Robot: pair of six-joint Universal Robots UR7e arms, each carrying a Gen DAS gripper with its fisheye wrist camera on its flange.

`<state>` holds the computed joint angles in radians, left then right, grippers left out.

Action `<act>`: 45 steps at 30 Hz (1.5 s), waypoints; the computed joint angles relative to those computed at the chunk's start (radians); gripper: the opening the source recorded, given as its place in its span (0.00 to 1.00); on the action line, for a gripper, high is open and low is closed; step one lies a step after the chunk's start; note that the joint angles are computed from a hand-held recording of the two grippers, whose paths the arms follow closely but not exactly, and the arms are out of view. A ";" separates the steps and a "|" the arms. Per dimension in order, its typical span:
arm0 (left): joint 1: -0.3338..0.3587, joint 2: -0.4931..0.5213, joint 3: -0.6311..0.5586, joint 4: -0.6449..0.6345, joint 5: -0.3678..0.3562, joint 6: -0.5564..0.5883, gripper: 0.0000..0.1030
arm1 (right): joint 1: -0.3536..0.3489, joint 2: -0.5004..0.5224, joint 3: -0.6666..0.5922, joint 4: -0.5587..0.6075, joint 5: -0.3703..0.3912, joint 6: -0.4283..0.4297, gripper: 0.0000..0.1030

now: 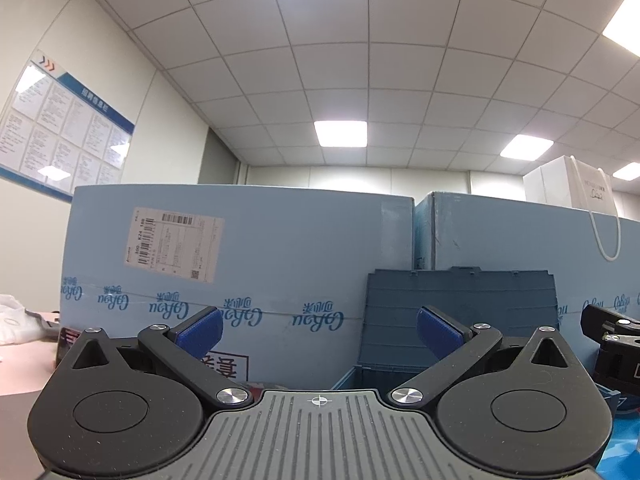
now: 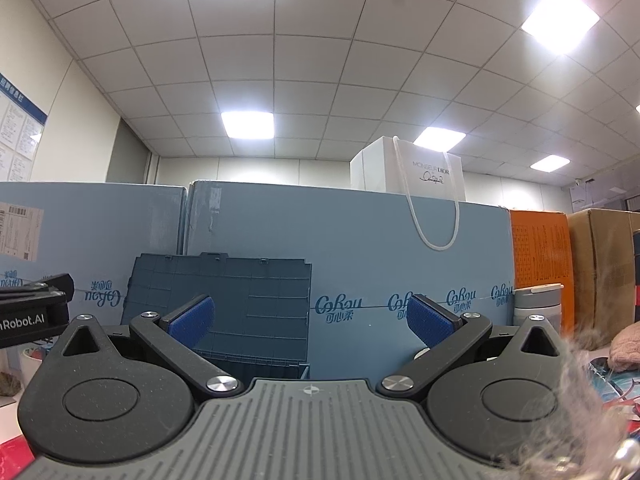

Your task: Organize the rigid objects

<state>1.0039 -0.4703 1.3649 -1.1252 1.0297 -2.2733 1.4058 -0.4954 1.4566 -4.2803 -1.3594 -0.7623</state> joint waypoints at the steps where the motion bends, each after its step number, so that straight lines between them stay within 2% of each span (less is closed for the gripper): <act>1: 0.000 0.000 -0.001 0.001 -0.001 0.001 1.00 | 0.001 0.000 0.000 0.003 -0.002 -0.002 1.00; 20: -0.001 0.001 0.000 -0.002 -0.005 0.005 1.00 | -0.003 -0.005 0.008 0.009 0.016 -0.004 1.00; 34: 0.004 -0.006 0.022 -0.002 0.058 0.004 1.00 | -0.021 -0.018 0.032 -0.002 0.098 0.022 1.00; 45: -0.001 -0.001 0.023 -0.042 0.032 0.024 1.00 | -0.021 -0.018 0.034 -0.004 0.096 0.018 1.00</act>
<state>1.0033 -0.4715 1.3883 -1.1673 1.0620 -2.2493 1.3851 -0.5134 1.4901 -4.2841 -1.2632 -0.7439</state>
